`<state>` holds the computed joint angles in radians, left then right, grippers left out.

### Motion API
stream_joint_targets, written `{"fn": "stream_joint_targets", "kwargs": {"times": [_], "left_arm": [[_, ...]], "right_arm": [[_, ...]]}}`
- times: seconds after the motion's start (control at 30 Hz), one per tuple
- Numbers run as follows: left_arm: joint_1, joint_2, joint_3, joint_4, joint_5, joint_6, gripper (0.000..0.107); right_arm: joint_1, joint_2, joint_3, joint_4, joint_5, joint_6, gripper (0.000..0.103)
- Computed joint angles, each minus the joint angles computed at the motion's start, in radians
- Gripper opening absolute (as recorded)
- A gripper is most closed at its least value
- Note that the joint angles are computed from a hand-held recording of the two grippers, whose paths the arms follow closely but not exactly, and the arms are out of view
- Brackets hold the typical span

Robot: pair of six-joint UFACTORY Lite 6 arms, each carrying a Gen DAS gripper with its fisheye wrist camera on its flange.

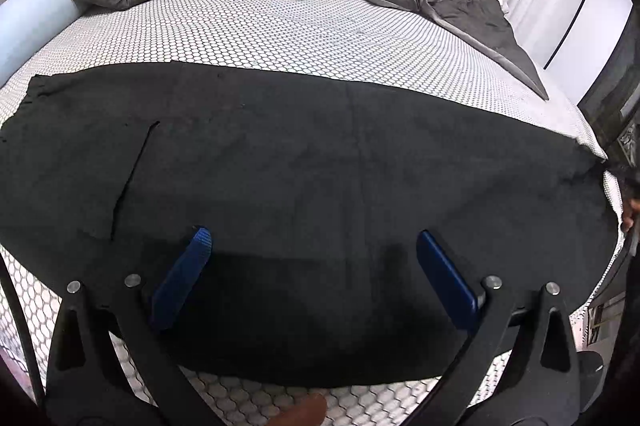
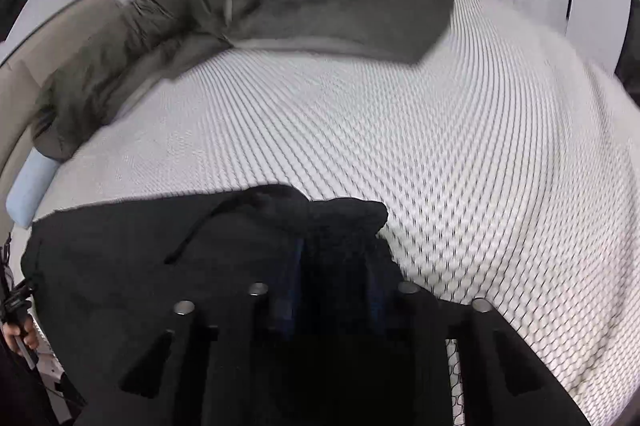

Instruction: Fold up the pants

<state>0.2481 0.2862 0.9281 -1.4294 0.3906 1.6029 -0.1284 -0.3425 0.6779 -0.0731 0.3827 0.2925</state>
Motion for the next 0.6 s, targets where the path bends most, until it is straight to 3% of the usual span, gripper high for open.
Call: {"fn": "stream_joint_targets", "kwargs": {"times": [0.07, 0.13, 0.2, 0.3, 0.33, 0.4, 0.47, 0.53, 0.6], "left_arm": [[-0.038, 0.047, 0.051, -0.001, -0.041, -0.039, 0.102], [-0.045, 0.086, 0.1, 0.039, -0.061, -0.094, 0.102], [-0.053, 0.138, 0.17, 0.09, -0.078, -0.159, 0.102], [-0.064, 0.089, 0.14, 0.038, -0.089, -0.099, 0.102], [-0.086, 0.065, 0.122, -0.001, -0.105, -0.036, 0.102], [-0.154, 0.0, 0.06, -0.063, -0.143, 0.07, 0.102], [-0.248, -0.041, 0.024, -0.087, -0.164, 0.107, 0.102], [-0.347, -0.061, 0.005, -0.157, -0.161, 0.157, 0.102], [-0.455, -0.044, 0.012, -0.209, -0.154, 0.183, 0.102]], "right_arm": [[-0.002, -0.012, 0.011, -0.084, -0.014, 0.099, 0.025], [0.01, 0.069, 0.047, -0.249, -0.003, 0.265, 0.034], [0.02, 0.16, 0.068, -0.398, 0.015, 0.433, 0.056], [0.088, 0.03, -0.014, -0.639, 0.079, 0.747, 0.071], [0.17, -0.028, -0.029, -0.723, 0.173, 0.851, 0.072], [0.379, -0.132, -0.072, -0.86, 0.361, 1.061, 0.086], [0.589, -0.198, -0.099, -0.869, 0.465, 1.195, 0.091], [0.782, -0.177, -0.088, -0.879, 0.514, 1.335, 0.096], [0.942, -0.067, -0.044, -0.887, 0.473, 1.42, 0.097]]}}
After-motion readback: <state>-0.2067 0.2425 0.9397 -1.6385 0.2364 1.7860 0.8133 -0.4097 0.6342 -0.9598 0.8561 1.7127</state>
